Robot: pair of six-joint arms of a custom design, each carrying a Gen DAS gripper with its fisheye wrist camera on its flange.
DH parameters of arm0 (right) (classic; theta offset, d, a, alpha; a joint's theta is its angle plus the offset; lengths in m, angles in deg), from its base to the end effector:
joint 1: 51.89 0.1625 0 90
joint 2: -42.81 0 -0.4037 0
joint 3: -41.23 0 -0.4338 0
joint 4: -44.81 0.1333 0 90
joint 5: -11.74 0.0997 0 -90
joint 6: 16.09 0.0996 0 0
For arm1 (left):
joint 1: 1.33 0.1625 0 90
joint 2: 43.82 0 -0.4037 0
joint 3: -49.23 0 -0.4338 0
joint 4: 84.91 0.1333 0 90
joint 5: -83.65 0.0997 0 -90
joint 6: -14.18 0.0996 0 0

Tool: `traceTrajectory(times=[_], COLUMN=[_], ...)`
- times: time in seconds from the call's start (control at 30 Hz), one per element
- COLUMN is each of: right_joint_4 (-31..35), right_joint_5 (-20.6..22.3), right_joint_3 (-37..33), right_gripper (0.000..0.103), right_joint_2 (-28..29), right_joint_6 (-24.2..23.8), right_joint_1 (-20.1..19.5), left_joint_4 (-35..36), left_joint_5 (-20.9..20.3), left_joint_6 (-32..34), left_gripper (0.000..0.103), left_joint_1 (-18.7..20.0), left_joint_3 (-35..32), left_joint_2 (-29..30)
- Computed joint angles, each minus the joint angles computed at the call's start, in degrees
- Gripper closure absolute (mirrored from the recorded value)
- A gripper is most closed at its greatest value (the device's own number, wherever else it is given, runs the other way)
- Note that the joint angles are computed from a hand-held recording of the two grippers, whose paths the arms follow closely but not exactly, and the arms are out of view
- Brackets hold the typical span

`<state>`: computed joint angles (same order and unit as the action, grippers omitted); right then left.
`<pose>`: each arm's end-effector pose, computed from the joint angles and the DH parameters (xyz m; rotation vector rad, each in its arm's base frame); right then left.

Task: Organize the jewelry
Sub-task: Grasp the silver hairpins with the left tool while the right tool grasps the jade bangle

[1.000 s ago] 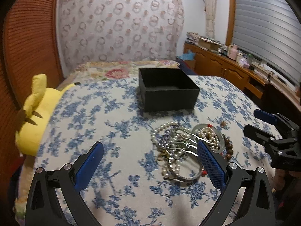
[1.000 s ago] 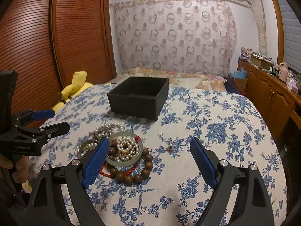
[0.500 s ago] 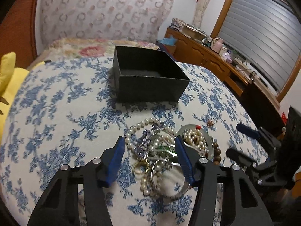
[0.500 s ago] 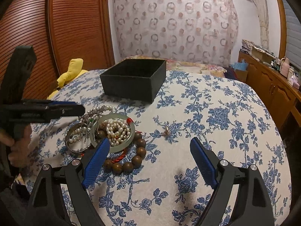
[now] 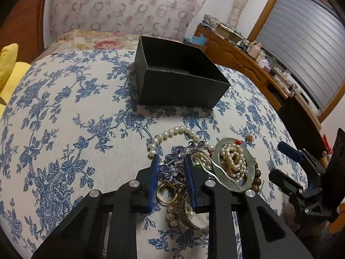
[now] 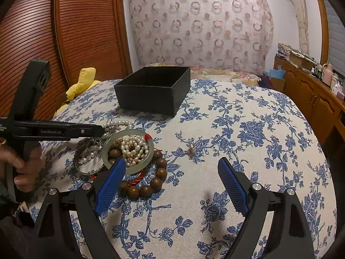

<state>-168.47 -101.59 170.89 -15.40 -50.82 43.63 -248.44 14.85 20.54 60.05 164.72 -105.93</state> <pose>0.1400 -0.4729 0.1162 0.5890 -2.2946 0.9856 -0.1259 -0.5843 0.1183 0.7497 2.6879 -0.5870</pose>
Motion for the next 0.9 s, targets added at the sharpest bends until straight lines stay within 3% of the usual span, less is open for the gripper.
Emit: traceTrajectory(times=[0.3, 0.67, 0.9], right_joint_4=[1.60, 11.58, 18.62], right_joint_5=[-0.65, 0.77, -0.89], right_joint_3=[-0.42, -4.08, -8.16], right_gripper=[0.014, 0.009, 0.009], right_joint_2=[0.00, 0.45, 2.77], right_joint_6=[-0.84, -2.74, -2.48], right_joint_1=[0.52, 2.64, 3.47], left_joint_4=[-6.34, -12.98, -14.65], left_joint_5=[1.19, 2.99, 3.12], left_joint_6=[2.25, 3.11, 3.44], left_gripper=[0.082, 0.082, 0.082], left_joint_1=[-1.05, -1.44, -1.28], left_joint_3=[3.78, 5.85, 6.51], left_joint_2=[-2.84, -5.22, -5.78])
